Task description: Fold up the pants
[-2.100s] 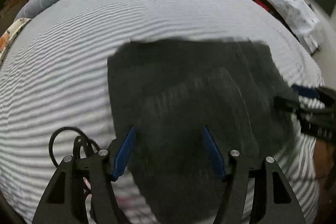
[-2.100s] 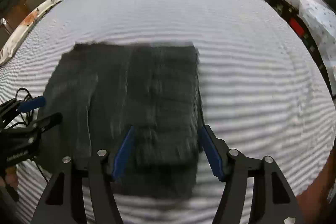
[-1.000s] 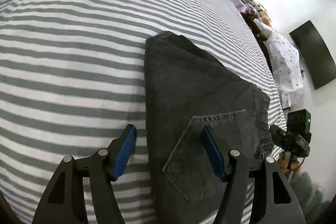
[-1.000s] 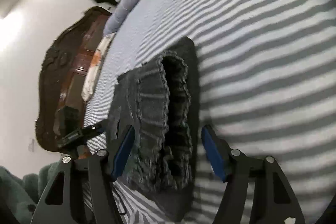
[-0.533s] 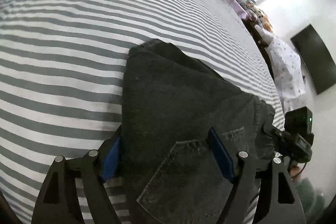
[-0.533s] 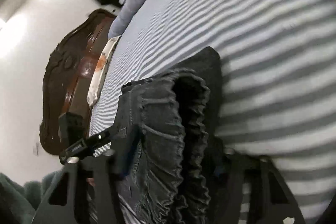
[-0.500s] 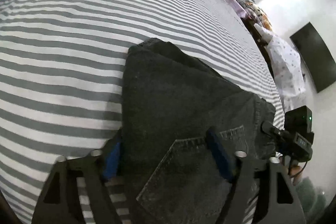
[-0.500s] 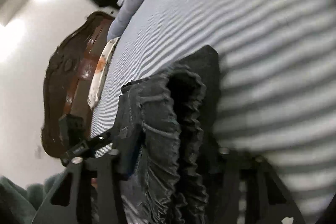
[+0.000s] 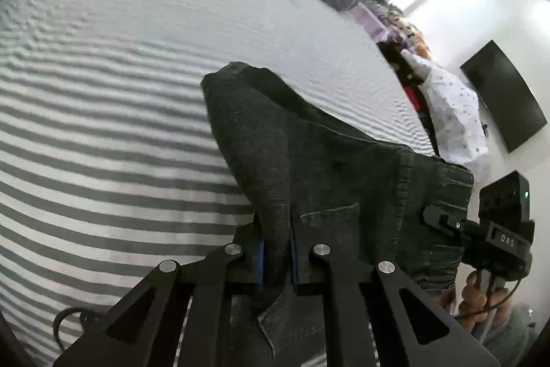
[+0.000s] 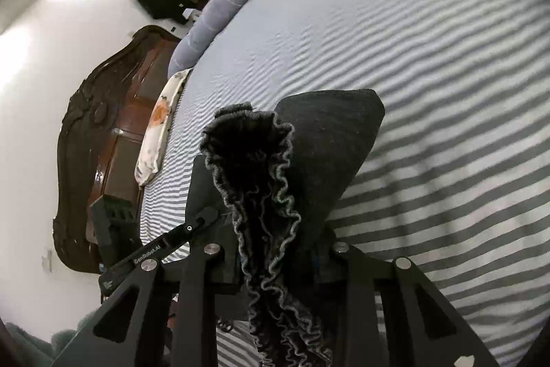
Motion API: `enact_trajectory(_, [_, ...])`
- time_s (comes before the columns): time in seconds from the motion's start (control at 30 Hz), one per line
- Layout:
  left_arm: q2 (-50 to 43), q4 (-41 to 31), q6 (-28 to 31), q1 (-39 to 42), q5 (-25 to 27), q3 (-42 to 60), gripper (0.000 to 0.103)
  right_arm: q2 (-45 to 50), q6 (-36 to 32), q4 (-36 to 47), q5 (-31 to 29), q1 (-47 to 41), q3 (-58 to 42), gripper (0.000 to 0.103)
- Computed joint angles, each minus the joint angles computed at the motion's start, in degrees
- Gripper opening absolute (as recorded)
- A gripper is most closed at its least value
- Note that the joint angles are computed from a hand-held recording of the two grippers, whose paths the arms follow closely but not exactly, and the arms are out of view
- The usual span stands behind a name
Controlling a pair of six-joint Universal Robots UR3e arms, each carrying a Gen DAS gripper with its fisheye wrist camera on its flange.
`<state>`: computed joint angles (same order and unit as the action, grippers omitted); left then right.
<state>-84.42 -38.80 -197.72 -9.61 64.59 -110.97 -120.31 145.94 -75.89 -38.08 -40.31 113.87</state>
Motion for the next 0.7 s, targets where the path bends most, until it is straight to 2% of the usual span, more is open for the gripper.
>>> enact_trajectory(0.07, [3.17,-2.42,1.35,2.13,-0.72,0.27,0.01,1.51,7.53,-7.1,0.44,5.45,-1.27,0.026])
enact_trajectory(0.17, [7.83,-10.15,5.45,8.51,-2.51,2.2,0.01,7.19,17.76,-18.13,0.73,12.71,-3.69,0.026])
enact_trajectory(0.2, [8.54,-12.12,6.79,10.26,-2.76,3.02,0.01,11.03,23.61,-25.13,0.76,16.75,-4.9,0.026])
enact_trajectory(0.4, [8.71,-22.9,16.38,22.35,-3.25,9.31,0.011,33.6,44.12,-49.96,-2.24,33.66,-17.08,0.026])
enact_trajectory(0.47, [6.74,-24.43,18.43,25.56,-2.87,11.2,0.011,40.77,48.08,-53.61,-3.67,37.49,-22.58,0.026])
enact_trajectory(0.57, [2.96,-23.02,19.92,27.91,-1.04,12.62,0.011,50.68,51.88,-55.41,-5.91,41.7,-31.93,0.026])
enact_trajectory(0.7, [-4.17,-19.82,20.96,26.78,3.3,15.35,0.011,60.97,53.25,-53.13,-9.49,45.46,-44.05,0.026])
